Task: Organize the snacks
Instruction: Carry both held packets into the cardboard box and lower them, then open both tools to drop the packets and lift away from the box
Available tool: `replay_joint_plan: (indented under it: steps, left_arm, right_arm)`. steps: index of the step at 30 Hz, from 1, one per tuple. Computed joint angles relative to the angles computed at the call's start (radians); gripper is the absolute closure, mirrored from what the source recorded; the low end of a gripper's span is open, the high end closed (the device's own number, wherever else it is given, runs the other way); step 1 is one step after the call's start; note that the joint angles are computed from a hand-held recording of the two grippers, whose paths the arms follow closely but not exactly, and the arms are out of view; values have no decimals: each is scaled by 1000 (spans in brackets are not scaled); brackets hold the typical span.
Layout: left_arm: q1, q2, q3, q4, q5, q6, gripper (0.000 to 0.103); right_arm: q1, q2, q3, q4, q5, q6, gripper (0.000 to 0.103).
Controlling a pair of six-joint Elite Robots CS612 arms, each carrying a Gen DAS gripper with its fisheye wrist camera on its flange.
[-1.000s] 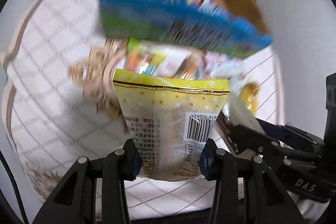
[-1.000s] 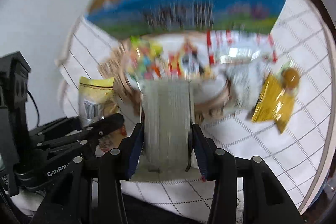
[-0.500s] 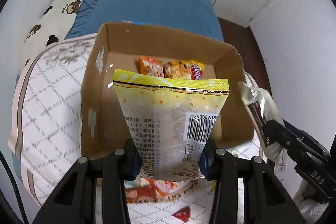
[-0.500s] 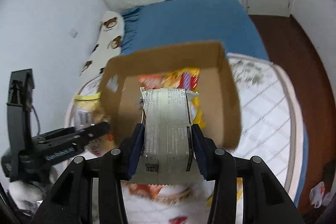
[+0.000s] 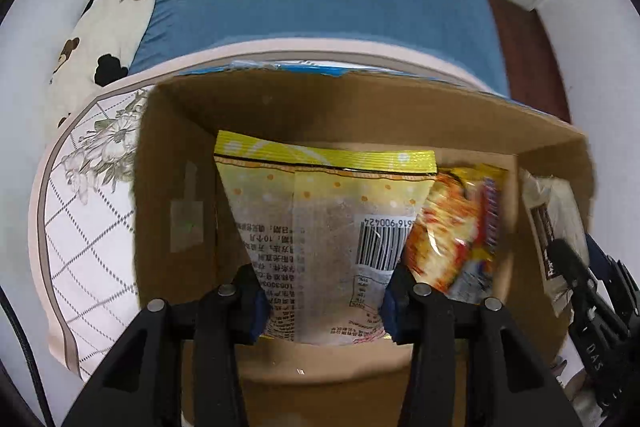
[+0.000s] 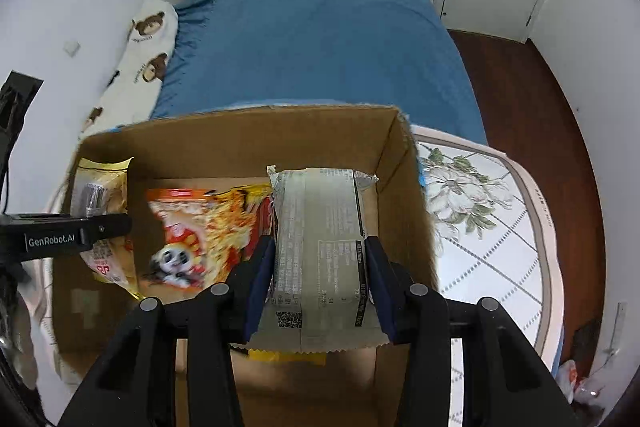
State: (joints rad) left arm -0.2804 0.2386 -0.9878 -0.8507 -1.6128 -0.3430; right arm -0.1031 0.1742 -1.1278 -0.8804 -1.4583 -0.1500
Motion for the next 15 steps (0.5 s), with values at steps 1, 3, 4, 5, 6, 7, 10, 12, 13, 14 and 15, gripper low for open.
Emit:
replay_joint_plan:
  steps: [1,3,4,5,6,7,10,12,13,14,15]
  left_arm:
    - [2,-2,14,-2,0,5,56]
    - [4,1,29,-12,3,14,32]
    - [5,4,28,-21,0,18,31]
    - [6,7,28,-28,-4,21,29]
    - [6,10,25,-33,-3,21,28]
    - [5,12,23,-35,-2,22,27]
    - [2,18,10,-36,0,29,25]
    - [2,22,-2,-38,2,24,25]
    - [-2,24,-16,-31,3,16,25]
    - [-2,27,-28,-30,3,9,25]
    - [-3,29,-40,-29,7,3,25]
  right_arm:
    - [3,-2,22,15,-10,-3,29]
    - [6,-1,39,25,-19,-3,18]
    - [8,0,43,32,-26,-7,18]
    - [9,1,46,35,-27,-6,18]
    - [9,2,46,38,-28,-3,18]
    - [8,3,46,41,-23,1,18]
    - [6,4,44,49,-18,11,18]
    - [3,5,45,49,-12,19,18]
    - [1,4,45,49,-5,25,18]
    - [-1,3,43,50,-1,27,18]
    - [-4,3,39,50,3,27,18]
